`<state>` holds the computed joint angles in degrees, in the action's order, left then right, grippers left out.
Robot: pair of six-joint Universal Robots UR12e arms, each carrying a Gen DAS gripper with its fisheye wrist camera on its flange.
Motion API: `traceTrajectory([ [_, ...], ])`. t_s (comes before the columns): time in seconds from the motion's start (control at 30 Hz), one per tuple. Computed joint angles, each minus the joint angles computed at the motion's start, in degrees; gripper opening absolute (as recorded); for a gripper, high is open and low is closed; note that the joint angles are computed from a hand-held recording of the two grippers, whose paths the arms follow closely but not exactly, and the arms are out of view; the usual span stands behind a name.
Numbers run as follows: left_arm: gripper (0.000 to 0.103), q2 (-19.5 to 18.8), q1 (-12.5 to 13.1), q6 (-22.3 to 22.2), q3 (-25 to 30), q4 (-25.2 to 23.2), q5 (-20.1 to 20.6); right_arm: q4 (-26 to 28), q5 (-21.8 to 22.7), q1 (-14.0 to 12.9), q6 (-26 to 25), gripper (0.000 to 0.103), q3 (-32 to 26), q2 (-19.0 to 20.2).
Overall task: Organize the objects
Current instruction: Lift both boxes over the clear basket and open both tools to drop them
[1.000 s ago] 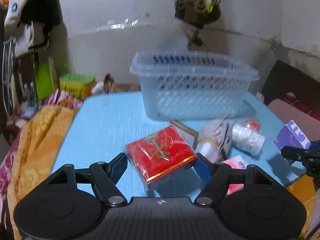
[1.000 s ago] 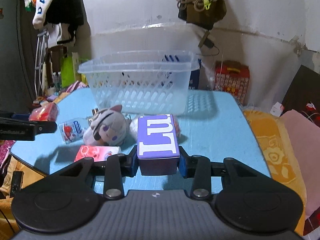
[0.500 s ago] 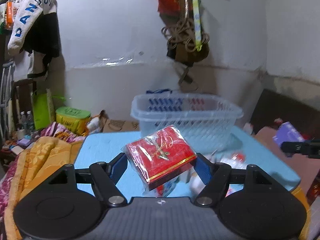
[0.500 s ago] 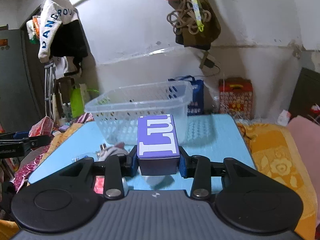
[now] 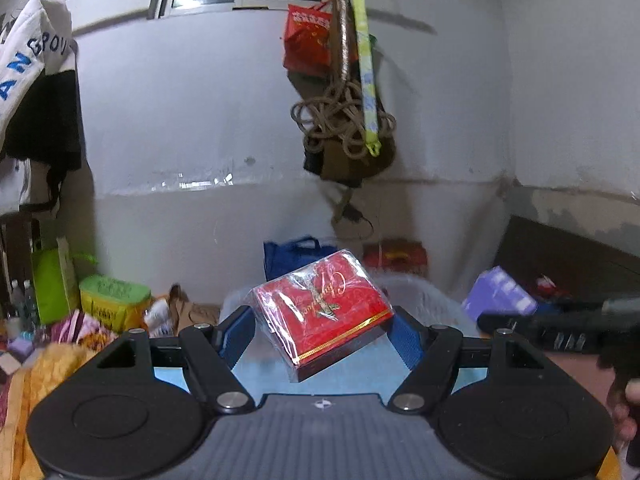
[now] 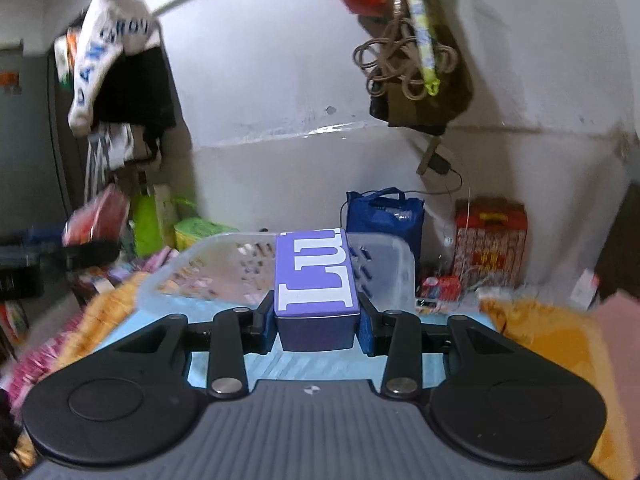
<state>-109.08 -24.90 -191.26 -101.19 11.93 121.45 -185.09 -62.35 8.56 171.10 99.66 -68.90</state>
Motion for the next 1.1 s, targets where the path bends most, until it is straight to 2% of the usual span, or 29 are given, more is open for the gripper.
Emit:
traceTrajectory([
  [0.07, 0.076, -0.8, 1.2, -0.2, 2.3, -3.3, -1.2, 2.8, -0.9, 0.6, -0.1, 0.043, -2.7, 1.5],
  [0.13, 0.076, -1.9, 2.7, -2.8, 3.9, -4.9, -3.6, 4.4, -0.6, 0.9, 1.3, 0.043, -4.9, 3.0],
  [0.23, 0.076, -3.2, 4.1, -6.6, 5.2, -7.8, -5.1, 3.9, -3.4, 1.7, -0.2, 0.043, -6.1, 4.4],
  [0.33, 0.076, -4.2, 5.1, -8.8, 5.3, -8.5, -6.6, 4.7, -2.6, 1.6, -0.7, 0.044, -7.0, 5.3],
  [0.37, 0.076, -4.6, 5.1, -8.7, 5.4, -8.2, -6.1, 3.7, -2.6, 1.7, -0.3, 0.05, -6.9, 5.5],
  [0.4, 0.078, -5.1, 5.2, -8.0, 5.3, -7.2, -5.4, 2.2, -3.2, 1.9, -0.2, 0.078, -6.9, 5.8],
  [0.43, 0.09, -5.6, 5.1, -6.8, 5.4, -6.0, -4.4, 0.7, -4.3, 2.1, -0.2, 0.093, -6.8, 6.0],
  [0.47, 0.098, -6.2, 4.9, -4.9, 5.3, -4.0, -2.5, -3.1, -6.1, 2.4, 0.8, 0.103, -5.9, 6.0],
  [0.5, 0.103, -6.6, 4.6, -3.4, 5.3, -2.3, -0.6, -7.8, -6.9, 2.3, 2.1, 0.103, -4.9, 6.1],
  [0.53, 0.103, -6.8, 4.4, -1.8, 5.3, -0.6, 0.6, -10.8, -6.2, 2.1, 3.2, 0.103, -4.0, 6.0],
  [0.63, 0.103, -6.5, 4.0, 1.9, 3.9, 5.7, 2.1, -14.5, -1.7, 0.6, 7.4, 0.103, -0.7, 4.3],
  [0.77, 0.103, -2.9, 4.1, 1.4, -0.4, 5.0, -2.4, -16.5, 0.3, -0.8, 7.1, 0.103, 5.6, 1.1],
  [0.9, 0.103, -1.4, 2.6, -1.3, -5.4, 9.3, -1.5, -22.8, 0.1, -2.1, 11.0, 0.103, 13.1, -0.9],
  [1.0, 0.103, -0.8, 1.5, -2.1, -8.8, 11.7, -1.2, -22.6, 0.3, -2.8, 10.4, 0.103, 14.5, -1.2],
  [1.1, 0.103, -0.3, 0.7, -3.1, -10.9, 11.0, -0.7, -20.9, -1.0, -2.8, 7.3, 0.103, 15.4, -1.8],
])
